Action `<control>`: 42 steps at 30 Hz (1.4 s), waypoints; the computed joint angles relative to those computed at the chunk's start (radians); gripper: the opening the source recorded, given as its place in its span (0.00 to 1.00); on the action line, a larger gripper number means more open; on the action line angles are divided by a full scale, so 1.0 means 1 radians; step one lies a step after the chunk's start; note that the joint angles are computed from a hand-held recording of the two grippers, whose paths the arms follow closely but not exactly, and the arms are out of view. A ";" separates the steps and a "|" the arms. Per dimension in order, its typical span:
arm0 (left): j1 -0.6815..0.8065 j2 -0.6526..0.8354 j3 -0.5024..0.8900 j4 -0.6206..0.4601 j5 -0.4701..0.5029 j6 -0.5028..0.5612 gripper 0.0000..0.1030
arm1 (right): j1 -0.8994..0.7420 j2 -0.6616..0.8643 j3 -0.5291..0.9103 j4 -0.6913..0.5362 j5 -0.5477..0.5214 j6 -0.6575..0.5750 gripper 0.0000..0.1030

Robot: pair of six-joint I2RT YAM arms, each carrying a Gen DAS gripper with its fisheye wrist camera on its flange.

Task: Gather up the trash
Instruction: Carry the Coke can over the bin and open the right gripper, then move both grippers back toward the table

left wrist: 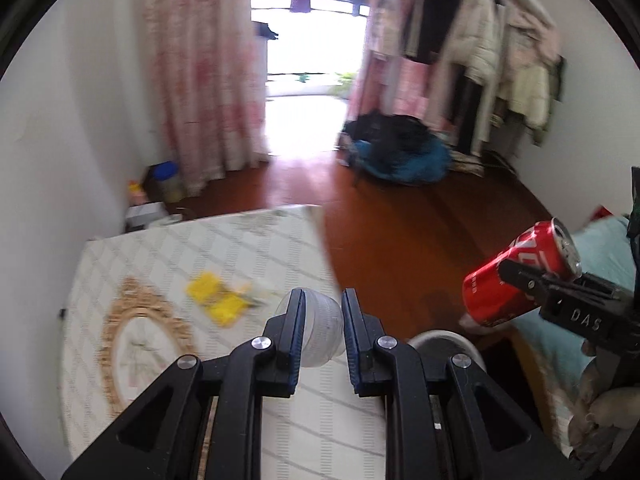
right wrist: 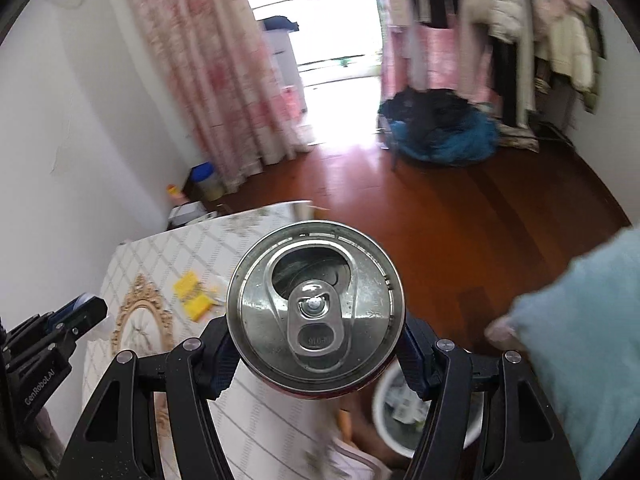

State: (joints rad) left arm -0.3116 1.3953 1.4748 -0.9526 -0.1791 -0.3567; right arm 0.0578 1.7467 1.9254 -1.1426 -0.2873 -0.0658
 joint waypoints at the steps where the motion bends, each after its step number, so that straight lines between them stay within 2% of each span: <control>1: -0.032 0.019 0.004 0.008 -0.003 -0.015 0.15 | -0.040 -0.012 -0.017 -0.005 -0.005 -0.022 0.66; 5: -0.155 0.121 0.013 0.060 0.012 -0.079 0.15 | -0.212 -0.048 -0.126 0.003 -0.012 -0.108 0.66; 8: -0.186 0.217 0.015 0.121 0.124 -0.130 0.15 | -0.325 -0.043 -0.215 0.032 -0.006 -0.157 0.66; 12: -0.181 0.394 0.043 0.195 0.334 -0.192 0.15 | -0.452 0.013 -0.308 0.076 0.012 -0.210 0.66; 16: -0.174 0.575 0.150 0.198 0.468 -0.215 0.15 | -0.518 0.095 -0.364 0.131 0.025 -0.222 0.66; 20: -0.169 0.726 0.283 0.158 0.550 -0.225 0.15 | -0.544 0.179 -0.383 0.177 0.029 -0.212 0.66; 22: -0.178 0.748 0.298 0.137 0.545 -0.216 0.16 | -0.538 0.208 -0.397 0.205 0.043 -0.208 0.66; 23: -0.181 0.770 0.330 0.113 0.541 -0.206 0.23 | -0.533 0.224 -0.398 0.215 0.045 -0.207 0.66; 24: -0.183 0.783 0.346 0.104 0.536 -0.200 0.40 | -0.530 0.234 -0.404 0.229 0.054 -0.208 0.66; 25: -0.185 0.782 0.330 0.119 0.531 -0.204 0.54 | -0.529 0.243 -0.414 0.246 0.061 -0.210 0.66; 26: -0.183 0.778 0.324 0.122 0.529 -0.204 0.75 | -0.511 0.250 -0.418 0.256 0.066 -0.195 0.66; 27: -0.181 0.772 0.316 0.134 0.529 -0.208 0.79 | -0.503 0.264 -0.418 0.268 0.073 -0.185 0.67; 29: -0.178 0.769 0.313 0.130 0.515 -0.201 0.79 | -0.495 0.283 -0.415 0.279 0.086 -0.181 0.68; 30: -0.178 0.765 0.313 0.124 0.502 -0.196 0.81 | -0.491 0.291 -0.408 0.275 0.092 -0.181 0.82; 31: -0.178 0.762 0.313 0.114 0.484 -0.185 0.84 | -0.487 0.297 -0.407 0.277 0.096 -0.179 0.92; 32: -0.182 0.762 0.319 0.102 0.457 -0.178 0.93 | -0.482 0.298 -0.408 0.282 0.102 -0.177 1.00; 42: -0.232 0.636 0.214 0.074 0.186 -0.133 0.95 | -0.461 0.214 -0.470 0.289 0.161 -0.186 1.00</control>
State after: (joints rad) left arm -0.5439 2.0314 1.6888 -0.8782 0.0070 -0.4893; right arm -0.4029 1.9603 1.4557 -0.8532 -0.1268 -0.2516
